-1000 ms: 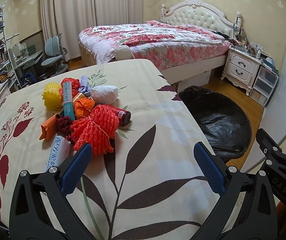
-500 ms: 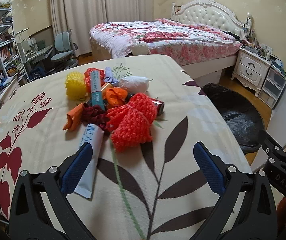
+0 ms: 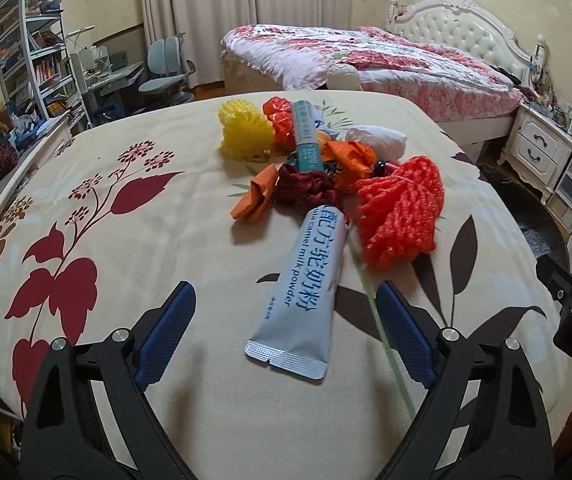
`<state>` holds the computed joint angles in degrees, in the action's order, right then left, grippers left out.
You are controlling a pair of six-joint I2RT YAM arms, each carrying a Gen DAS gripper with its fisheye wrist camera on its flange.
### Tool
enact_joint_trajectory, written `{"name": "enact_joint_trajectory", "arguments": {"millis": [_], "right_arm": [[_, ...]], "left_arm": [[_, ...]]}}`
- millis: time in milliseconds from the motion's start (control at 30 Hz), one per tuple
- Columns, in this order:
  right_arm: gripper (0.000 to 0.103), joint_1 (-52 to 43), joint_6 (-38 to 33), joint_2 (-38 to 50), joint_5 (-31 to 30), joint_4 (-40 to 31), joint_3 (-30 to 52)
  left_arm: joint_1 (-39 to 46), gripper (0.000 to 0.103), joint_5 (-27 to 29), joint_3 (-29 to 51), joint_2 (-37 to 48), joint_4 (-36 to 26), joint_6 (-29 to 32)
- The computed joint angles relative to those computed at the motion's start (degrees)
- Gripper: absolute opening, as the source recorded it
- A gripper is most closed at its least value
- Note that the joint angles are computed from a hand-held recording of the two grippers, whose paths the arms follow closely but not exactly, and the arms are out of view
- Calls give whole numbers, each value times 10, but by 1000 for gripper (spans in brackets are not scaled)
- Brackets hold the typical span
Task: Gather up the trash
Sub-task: 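Grasp the white milk powder tube with the left tool while the right grasps the red mesh bag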
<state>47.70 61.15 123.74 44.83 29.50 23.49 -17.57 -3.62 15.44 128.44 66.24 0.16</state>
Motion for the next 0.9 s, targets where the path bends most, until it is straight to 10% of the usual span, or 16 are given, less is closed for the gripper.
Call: {"name": "enact_joint_trajectory", "arguments": {"millis": [300, 467, 900], "right_arm": [[96, -9, -35, 10, -22, 5, 30], [96, -1, -39, 0, -23, -13, 40], [73, 4, -88, -3, -47, -26, 84]], "left_arm": [[19, 69, 41, 43, 3, -87, 21], [13, 37, 63, 34, 8, -61, 48], [73, 33, 103, 13, -20, -44, 58]]}}
